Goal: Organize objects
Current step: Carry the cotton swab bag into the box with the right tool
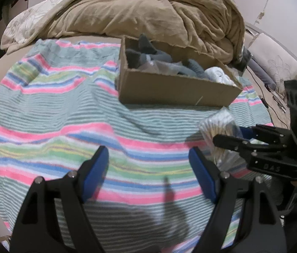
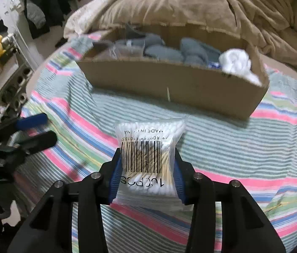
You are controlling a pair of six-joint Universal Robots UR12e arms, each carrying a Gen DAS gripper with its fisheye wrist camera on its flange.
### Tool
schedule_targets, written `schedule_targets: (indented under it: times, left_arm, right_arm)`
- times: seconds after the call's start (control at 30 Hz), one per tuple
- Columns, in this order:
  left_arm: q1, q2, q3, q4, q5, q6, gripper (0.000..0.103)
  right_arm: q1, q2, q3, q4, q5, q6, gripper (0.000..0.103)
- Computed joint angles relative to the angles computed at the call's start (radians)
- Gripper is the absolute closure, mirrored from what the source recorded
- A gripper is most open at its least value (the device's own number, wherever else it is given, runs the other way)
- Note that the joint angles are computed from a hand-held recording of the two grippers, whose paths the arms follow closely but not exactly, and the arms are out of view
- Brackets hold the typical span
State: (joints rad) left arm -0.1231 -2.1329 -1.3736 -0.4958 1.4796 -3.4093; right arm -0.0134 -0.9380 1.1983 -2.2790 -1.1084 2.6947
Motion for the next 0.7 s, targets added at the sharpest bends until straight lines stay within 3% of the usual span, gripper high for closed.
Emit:
schedule_targets:
  times: [0.37,0.7]
  left_arm:
    - [-0.006,-0.021,0.062,0.000,0.027,0.022,0.023]
    - [-0.006,-0.053,0.133,0.000,0.039,0.038,0.023]
  right_arm:
    - [-0.014,-0.001,-0.035,-0.032,0.083,0.011,0.060]
    - [-0.023,0.021,-0.089,-0.065,0.098,0.040,0.060]
